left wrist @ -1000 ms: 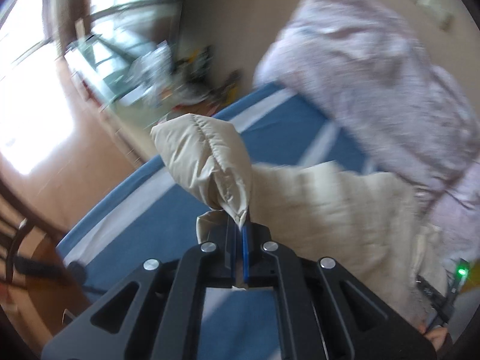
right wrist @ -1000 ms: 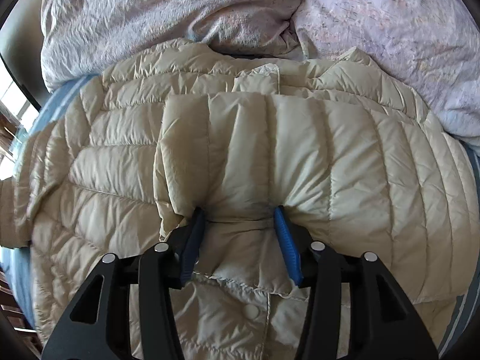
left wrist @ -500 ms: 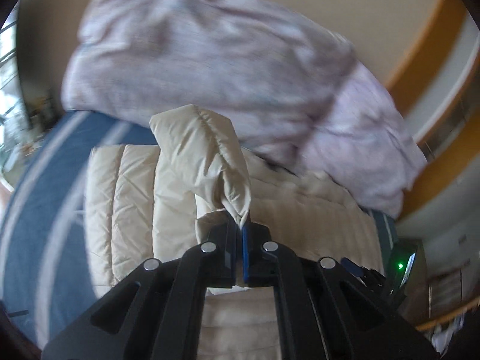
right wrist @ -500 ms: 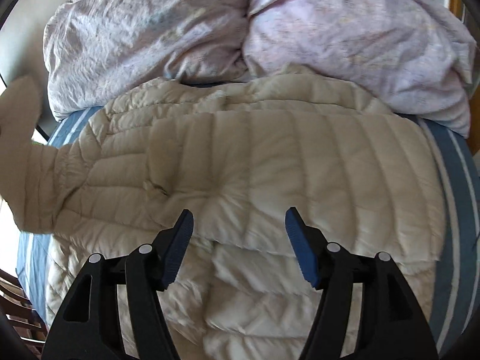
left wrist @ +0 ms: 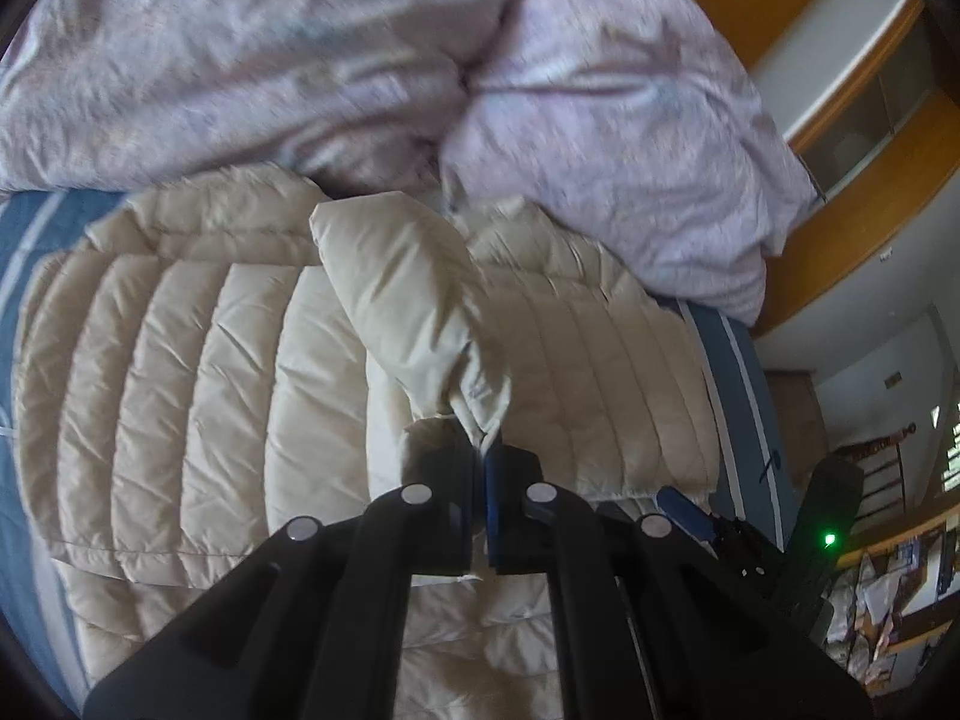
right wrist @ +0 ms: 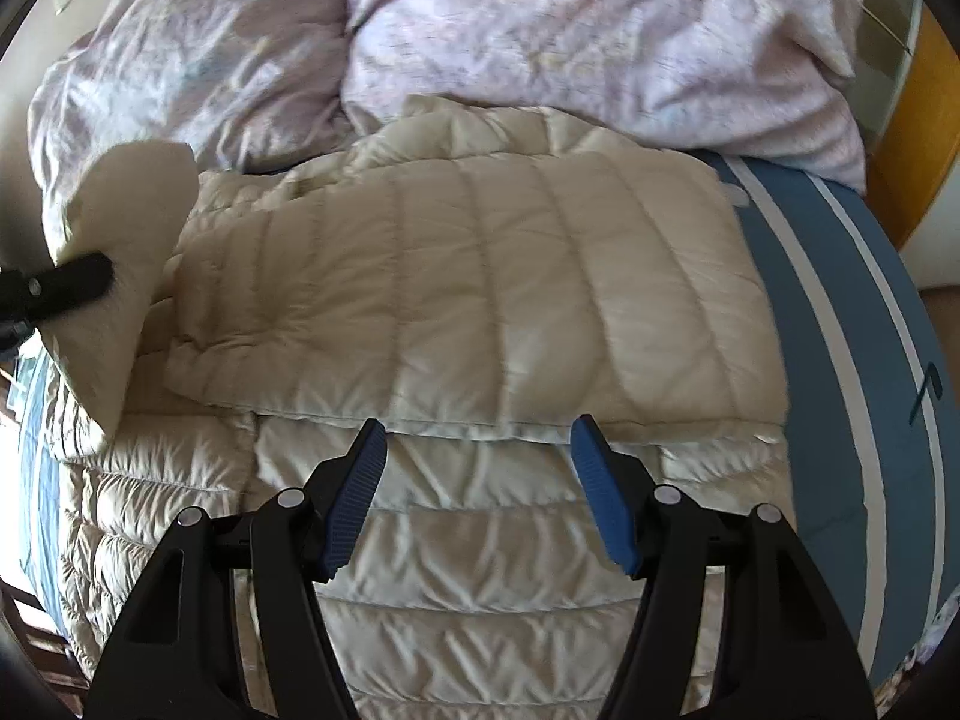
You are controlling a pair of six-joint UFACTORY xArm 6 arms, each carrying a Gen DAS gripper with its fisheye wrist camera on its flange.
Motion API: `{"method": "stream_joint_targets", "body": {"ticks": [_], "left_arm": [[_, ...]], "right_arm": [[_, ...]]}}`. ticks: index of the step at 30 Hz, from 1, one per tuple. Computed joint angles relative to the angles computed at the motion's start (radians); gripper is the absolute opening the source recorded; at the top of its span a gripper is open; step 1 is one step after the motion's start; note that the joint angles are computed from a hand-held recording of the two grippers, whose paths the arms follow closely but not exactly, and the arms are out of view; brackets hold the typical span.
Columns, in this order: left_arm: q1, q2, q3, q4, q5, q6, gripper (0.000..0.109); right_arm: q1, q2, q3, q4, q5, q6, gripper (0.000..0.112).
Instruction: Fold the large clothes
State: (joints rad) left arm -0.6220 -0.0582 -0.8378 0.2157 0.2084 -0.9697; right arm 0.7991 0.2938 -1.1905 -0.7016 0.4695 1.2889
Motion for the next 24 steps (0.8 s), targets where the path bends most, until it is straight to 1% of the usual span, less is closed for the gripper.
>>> {"method": "stream_joint_targets", "body": {"ticks": [3,4,6,8,10,13,15,16,18,19,21,24], "left_arm": [[-0.022,0.023,-0.011,-0.101,-0.012,0.087,0.006],[-0.025,0.022,-0.009,-0.123,-0.015,0.105,0.009],[-0.023,0.012,0.000,-0.124,-0.016,0.105,0.019],[-0.016,-0.011,0.021,-0.135,-0.030,0.113,0.036],[0.004,-0.045,0.044,-0.063,-0.025,0.057,0.046],[0.036,-0.084,0.062,0.054,0.016,-0.027,0.048],[0.062,-0.110,0.078,0.126,0.060,-0.082,0.047],[0.073,-0.121,0.087,0.157,0.082,-0.104,0.047],[0.092,-0.140,0.106,0.205,0.121,-0.140,0.047],[0.100,-0.148,0.114,0.229,0.143,-0.155,0.047],[0.112,-0.158,0.127,0.268,0.179,-0.171,0.047],[0.120,-0.165,0.143,0.332,0.234,-0.200,0.047]], "right_arm": [[-0.004,-0.008,0.010,-0.008,-0.005,0.015,0.066],[-0.004,-0.005,0.005,-0.011,-0.004,0.016,0.066],[0.000,0.004,-0.011,-0.013,-0.001,0.010,0.065],[0.003,0.009,-0.022,-0.014,-0.002,0.005,0.065],[0.009,0.021,-0.044,-0.018,-0.005,-0.002,0.065],[0.014,0.030,-0.069,-0.029,-0.029,-0.005,0.063],[0.018,0.045,-0.094,-0.022,-0.067,-0.024,0.049],[0.018,0.052,-0.103,-0.010,-0.086,-0.039,0.046],[0.020,0.073,-0.128,0.011,-0.143,-0.063,0.034],[0.024,0.088,-0.146,0.023,-0.163,-0.078,0.032],[0.034,0.117,-0.183,0.044,-0.184,-0.114,0.024],[0.052,0.171,-0.247,0.097,-0.193,-0.207,0.018]]}}
